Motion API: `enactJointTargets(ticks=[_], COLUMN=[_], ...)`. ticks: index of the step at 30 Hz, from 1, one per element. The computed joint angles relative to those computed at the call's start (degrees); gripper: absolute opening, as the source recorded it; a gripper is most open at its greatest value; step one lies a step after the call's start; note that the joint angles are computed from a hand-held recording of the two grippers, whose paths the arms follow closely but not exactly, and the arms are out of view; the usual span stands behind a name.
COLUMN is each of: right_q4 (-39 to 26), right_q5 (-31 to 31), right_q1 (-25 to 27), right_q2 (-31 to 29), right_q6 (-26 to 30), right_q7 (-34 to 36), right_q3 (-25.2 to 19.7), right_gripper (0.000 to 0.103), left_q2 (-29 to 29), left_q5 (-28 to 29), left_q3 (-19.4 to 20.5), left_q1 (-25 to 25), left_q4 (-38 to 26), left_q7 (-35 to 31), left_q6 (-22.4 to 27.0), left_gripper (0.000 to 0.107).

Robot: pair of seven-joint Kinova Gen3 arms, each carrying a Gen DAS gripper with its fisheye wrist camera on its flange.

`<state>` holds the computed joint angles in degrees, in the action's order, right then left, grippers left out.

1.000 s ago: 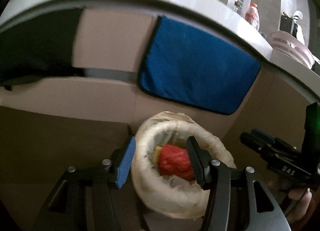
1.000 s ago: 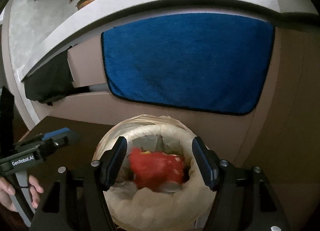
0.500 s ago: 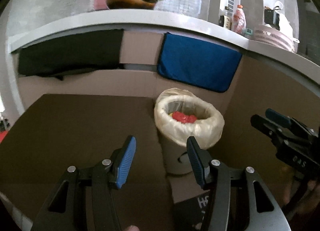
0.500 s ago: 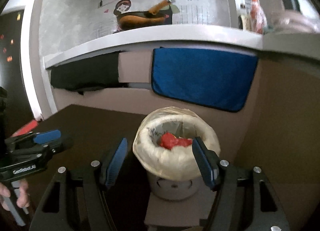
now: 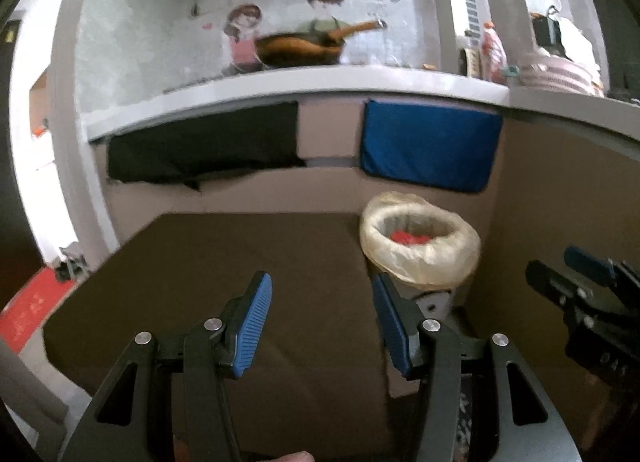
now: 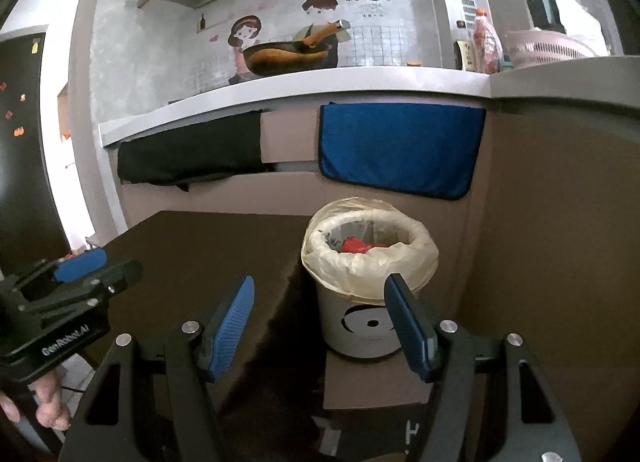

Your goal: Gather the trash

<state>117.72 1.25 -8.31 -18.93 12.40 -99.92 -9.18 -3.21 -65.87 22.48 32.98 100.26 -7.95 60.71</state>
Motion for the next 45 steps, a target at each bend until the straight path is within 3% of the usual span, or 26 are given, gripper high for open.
enactJointTargets(ticks=[2, 8, 11, 20, 45], right_q4=[0.6, 0.3, 0.8, 0.9, 0.7], right_q5=[-1.3, -1.3, -0.3, -1.6, -1.2], right_q1=[-2.9, -2.9, -0.8, -3.6, -1.5], right_q2=[-0.2, 0.3, -0.1, -0.4, -0.1], right_q6=[-0.5, 0.0, -0.9, -0.7, -0.4], right_q7=[1.4, 1.8, 1.1, 1.9, 0.9], right_q3=[2.5, 1.9, -0.4, 1.8, 0.1], right_gripper=[0.065, 0.065, 0.065, 0.065, 0.065], left_q2=[0.1, 0.7, 0.8, 0.7, 1.8], left_q5=[-1.5, 0.6, 0.9, 1.1, 0.7], left_q3=[0.9, 0.6, 0.4, 0.0, -0.6], left_q1=[0.5, 1.2, 1.7, 1.9, 3.7], left_q4=[0.0, -1.4, -1.6, -1.5, -2.5], left_q7=[2.2, 1.3, 1.1, 1.0, 1.9], left_q6=[2.8, 5.5, 6.0, 6.4, 7.9], left_gripper=[0.054, 0.054, 0.054, 0.054, 0.054])
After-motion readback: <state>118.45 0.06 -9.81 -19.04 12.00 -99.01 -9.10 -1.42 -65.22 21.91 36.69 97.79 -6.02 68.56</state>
